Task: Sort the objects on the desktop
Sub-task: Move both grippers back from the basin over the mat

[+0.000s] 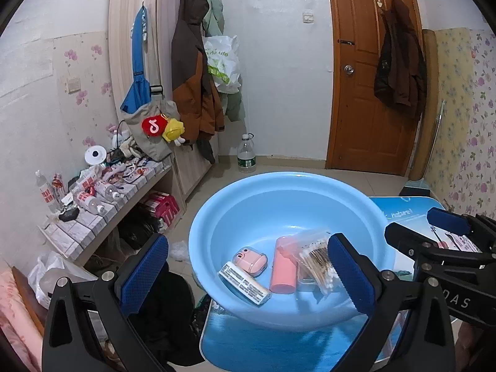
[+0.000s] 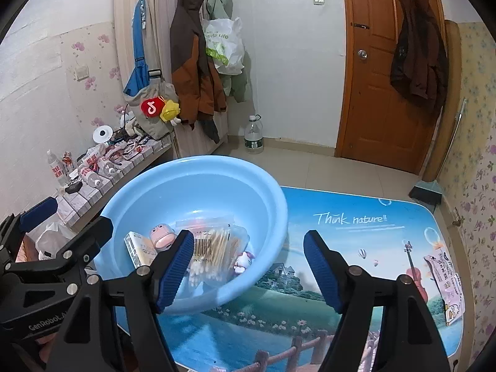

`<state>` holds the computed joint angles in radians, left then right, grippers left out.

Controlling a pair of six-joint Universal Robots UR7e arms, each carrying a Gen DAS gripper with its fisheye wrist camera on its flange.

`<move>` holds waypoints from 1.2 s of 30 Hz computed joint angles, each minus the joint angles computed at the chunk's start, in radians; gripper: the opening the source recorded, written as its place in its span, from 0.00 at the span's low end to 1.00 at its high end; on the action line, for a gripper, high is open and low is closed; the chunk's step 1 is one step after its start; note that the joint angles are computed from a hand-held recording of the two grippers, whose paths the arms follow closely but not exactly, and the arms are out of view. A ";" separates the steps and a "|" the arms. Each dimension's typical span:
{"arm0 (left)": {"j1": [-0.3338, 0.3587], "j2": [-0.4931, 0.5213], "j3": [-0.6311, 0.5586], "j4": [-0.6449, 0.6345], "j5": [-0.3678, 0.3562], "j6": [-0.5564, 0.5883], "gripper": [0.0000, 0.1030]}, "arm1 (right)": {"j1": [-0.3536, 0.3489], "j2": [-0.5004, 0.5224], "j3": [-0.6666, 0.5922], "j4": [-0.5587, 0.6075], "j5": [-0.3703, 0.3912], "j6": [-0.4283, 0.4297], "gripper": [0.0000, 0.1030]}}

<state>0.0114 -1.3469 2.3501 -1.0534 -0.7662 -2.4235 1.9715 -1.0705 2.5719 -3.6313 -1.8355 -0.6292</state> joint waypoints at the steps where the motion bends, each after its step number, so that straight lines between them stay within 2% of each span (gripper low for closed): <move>1: -0.003 0.005 -0.003 0.001 -0.003 0.000 1.00 | -0.002 -0.008 0.004 0.000 0.001 0.001 0.74; 21: -0.010 0.135 -0.091 -0.025 -0.013 0.007 1.00 | -0.092 -0.219 0.082 0.073 0.069 -0.016 0.84; 36: -0.013 0.186 -0.114 -0.083 0.009 0.022 1.00 | -0.167 -0.352 0.125 0.132 0.096 -0.058 0.86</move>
